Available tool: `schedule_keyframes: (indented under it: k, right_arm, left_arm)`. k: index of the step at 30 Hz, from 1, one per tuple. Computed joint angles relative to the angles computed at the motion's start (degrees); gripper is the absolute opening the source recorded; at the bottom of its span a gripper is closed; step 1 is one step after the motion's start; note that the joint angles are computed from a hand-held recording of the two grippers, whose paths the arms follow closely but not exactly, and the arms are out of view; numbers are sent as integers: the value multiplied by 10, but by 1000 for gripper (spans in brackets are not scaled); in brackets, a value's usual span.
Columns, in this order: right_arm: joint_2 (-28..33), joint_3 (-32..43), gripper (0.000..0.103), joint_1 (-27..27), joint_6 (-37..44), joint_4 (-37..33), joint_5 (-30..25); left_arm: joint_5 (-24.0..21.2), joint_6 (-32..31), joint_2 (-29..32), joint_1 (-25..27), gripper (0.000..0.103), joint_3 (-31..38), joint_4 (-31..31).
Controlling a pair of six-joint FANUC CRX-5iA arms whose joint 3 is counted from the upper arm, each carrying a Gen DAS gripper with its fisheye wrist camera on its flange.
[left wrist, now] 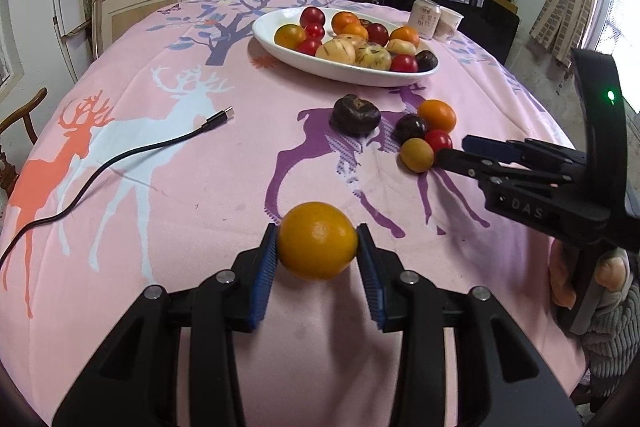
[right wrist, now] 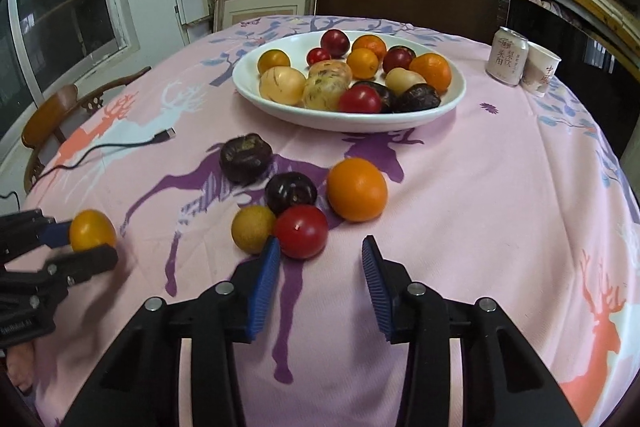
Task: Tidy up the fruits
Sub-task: 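Carry both fruits onto the white plate and open both tools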
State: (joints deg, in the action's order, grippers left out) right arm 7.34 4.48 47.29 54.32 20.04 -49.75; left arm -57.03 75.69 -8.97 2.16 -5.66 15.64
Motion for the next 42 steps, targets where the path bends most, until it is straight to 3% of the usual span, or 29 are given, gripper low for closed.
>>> schedule_keyframes:
  k: [6, 9, 19, 24, 28, 34, 37, 39, 40, 42]
  right_arm:
    - [18, 27, 43, -6, 15, -26, -7]
    - [20, 37, 29, -10, 31, -53, -15]
    - [-25, 4, 28, -21, -19, -32, 24]
    - [-17, 44, 28, -42, -26, 5, 25]
    - [20, 111, 28, -71, -8, -15, 25]
    - [116, 239, 28, -103, 66, -83, -12]
    - [157, 284, 30, -107, 87, -80, -27]
    - [173, 305, 49, -110, 104, -86, -36]
    - [175, 306, 74, -111, 104, -83, -32]
    - [161, 270, 79, -108, 75, -47, 4]
  left_arm:
    - [-6, 0, 4, -1, 38, 3, -1]
    - [-8, 3, 8, -3, 38, 7, -5]
    - [-21, 4, 34, -1, 38, 36, 8]
    - [-5, 23, 95, -23, 38, 144, -13]
    - [0, 64, 167, -34, 38, 240, -12]
    - [-42, 130, 302, -45, 38, 415, -46]
    - [-78, 151, 365, -49, 38, 501, -71]
    - [-97, 157, 398, -48, 38, 542, -72]
    - [-105, 160, 410, -47, 38, 557, -72]
    - [-116, 163, 429, -43, 46, 576, -62]
